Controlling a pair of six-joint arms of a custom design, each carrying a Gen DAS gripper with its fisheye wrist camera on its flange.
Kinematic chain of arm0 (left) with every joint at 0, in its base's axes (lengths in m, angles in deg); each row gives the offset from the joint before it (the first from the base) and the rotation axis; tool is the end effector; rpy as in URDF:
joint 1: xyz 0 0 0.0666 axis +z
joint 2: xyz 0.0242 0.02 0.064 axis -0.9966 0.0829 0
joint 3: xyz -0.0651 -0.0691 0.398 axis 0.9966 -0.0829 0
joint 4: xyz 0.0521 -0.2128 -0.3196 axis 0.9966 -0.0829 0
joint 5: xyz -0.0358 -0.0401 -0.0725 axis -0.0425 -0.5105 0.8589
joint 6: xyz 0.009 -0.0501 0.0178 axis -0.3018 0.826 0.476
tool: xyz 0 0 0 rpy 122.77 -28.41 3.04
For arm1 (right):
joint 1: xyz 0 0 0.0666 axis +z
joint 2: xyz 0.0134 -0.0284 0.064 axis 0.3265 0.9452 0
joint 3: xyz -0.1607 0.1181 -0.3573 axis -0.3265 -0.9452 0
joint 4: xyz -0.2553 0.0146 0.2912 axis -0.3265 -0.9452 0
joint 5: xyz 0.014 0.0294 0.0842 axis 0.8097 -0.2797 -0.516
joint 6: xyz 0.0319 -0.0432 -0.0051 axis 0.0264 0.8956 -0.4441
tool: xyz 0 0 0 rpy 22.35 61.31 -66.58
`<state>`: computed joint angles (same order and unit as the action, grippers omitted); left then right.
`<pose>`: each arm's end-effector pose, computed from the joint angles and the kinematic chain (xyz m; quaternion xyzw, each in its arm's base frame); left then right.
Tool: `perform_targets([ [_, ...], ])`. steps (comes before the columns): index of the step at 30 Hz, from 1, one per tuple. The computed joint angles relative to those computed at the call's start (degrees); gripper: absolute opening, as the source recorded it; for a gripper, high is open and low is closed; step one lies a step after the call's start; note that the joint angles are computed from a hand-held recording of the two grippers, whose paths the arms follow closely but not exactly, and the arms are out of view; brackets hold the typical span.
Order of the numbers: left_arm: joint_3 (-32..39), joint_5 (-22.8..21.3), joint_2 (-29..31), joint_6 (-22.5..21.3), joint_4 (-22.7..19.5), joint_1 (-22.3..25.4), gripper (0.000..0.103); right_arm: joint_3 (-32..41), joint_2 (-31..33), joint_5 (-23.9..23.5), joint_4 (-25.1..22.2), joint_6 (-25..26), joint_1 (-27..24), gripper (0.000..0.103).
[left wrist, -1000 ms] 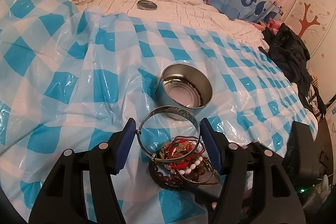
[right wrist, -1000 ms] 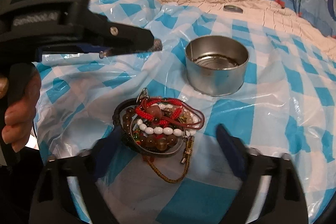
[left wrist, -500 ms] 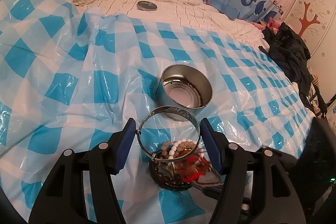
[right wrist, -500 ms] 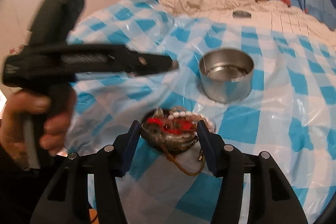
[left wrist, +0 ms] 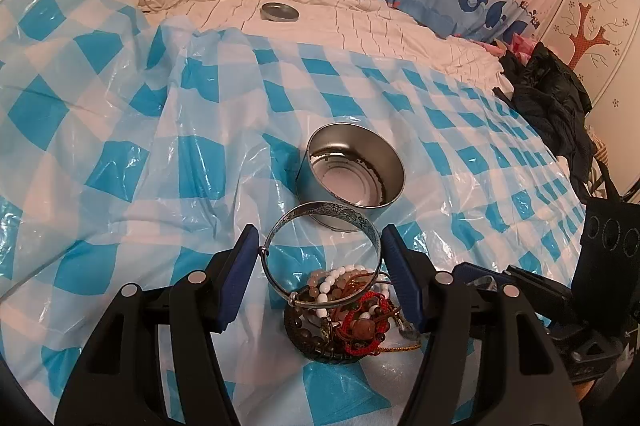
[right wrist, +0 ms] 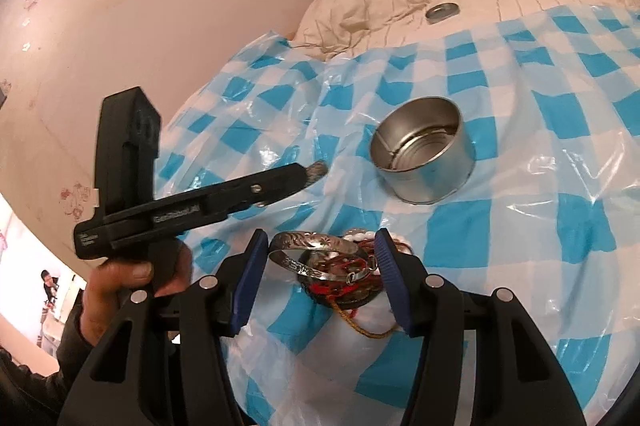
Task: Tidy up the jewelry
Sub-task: 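Lift the silver bangle with the left gripper toward the tin can, then lower the bangle into the tin can and open the left gripper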
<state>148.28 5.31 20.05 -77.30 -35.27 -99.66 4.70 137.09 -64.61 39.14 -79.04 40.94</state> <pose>0.5061 -0.1473 0.4765 0.2445 0.9003 -0.2395 0.2688 0.3601 0.1480 0.4455 0.0846 0.8794 0.2649 0.3865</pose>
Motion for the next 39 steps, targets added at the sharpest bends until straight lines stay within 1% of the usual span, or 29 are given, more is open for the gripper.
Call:
perform_targets([
  [1, 0.02, -0.01, 0.02, -0.02, -0.01, 0.00, 0.060, 0.00, 0.00, 0.00, 0.00, 0.00, 0.00, 0.054],
  [4, -0.06, -0.19, -0.07, 0.10, 0.12, -0.08, 0.060, 1.10, 0.64, 4.66, -3.21, 1.85, 0.89, 0.054],
  [6, -0.09, -0.18, -0.01, -0.12, 0.21, -0.07, 0.060, 0.37, 0.38, 5.94, -3.25, 2.11, 0.51, 0.054],
  [8, -0.06, -0.54, 0.13, -0.31, 0.36, -0.30, 0.060, 0.14, 0.29, 6.20, -3.18, 2.13, 0.40, 0.054],
  [11, 0.30, -1.78, 0.35, -0.53, 0.64, -0.95, 0.060, 0.13, 0.06, 7.98, -3.74, 2.81, 0.36, 0.054],
  [24, -0.14, -6.30, 0.15, -1.43, 2.73, -2.80, 0.060, 0.50, -0.19, 10.26, -4.80, 3.84, 0.42, 0.054],
  [29, 0.56, -6.82, 0.59, -1.06, 2.96, -3.50, 0.060, 0.83, -0.21, 10.72, -4.83, 3.83, -0.52, 0.054],
  [36, 4.12, -7.22, 3.57, 1.82, 3.72, -6.26, 0.060, 2.34, -0.61, 11.75, -5.45, 5.42, -3.07, 0.054],
  [39, 5.83, -7.40, 5.04, 2.54, 3.78, -7.56, 0.060, 2.85, -0.76, 11.42, -5.98, 6.35, -4.59, 0.054],
])
